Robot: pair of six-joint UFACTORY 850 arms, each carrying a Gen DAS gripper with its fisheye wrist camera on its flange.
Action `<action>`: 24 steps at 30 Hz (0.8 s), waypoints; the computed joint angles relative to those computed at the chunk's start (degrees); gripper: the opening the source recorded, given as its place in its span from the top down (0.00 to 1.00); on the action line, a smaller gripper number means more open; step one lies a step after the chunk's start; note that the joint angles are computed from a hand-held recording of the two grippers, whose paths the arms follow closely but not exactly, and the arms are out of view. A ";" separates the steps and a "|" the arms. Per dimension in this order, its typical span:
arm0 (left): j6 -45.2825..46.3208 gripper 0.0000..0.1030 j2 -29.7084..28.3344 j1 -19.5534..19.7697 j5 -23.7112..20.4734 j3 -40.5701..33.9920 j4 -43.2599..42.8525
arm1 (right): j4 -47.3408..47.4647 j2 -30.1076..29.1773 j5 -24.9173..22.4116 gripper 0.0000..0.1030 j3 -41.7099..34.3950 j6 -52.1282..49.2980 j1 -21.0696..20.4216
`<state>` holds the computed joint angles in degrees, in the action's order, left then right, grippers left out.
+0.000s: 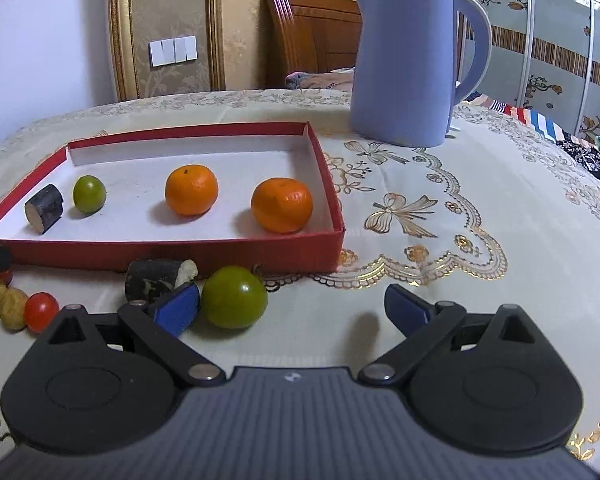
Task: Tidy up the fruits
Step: 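Close the right gripper around the green tomato beside the box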
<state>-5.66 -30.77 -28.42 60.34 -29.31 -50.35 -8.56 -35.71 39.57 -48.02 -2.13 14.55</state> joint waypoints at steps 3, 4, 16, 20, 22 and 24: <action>0.04 0.18 0.07 -0.10 0.06 0.05 -0.13 | -2.37 -0.50 -3.19 0.04 -1.41 2.22 -0.24; -0.02 0.18 0.05 0.00 0.01 0.00 -0.05 | -3.49 -0.46 -2.85 0.05 -1.26 3.18 -0.57; -0.12 0.18 0.46 0.09 -0.37 0.20 0.01 | -4.22 -0.16 0.62 0.47 0.26 -0.73 -0.15; -0.38 0.18 0.47 0.24 -0.33 0.21 0.21 | -6.20 -0.03 1.48 0.60 0.65 1.32 -0.82; -1.09 0.18 0.46 0.19 0.28 0.42 -0.13 | -7.04 0.08 2.00 0.66 0.97 2.30 -1.23; -1.63 0.18 0.41 0.00 0.95 0.60 -0.38 | -7.23 -0.01 1.73 0.66 0.80 2.43 -1.29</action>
<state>-7.29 -30.37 -28.42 61.29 -28.71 -50.73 -15.80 -35.72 41.30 -47.22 0.31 13.26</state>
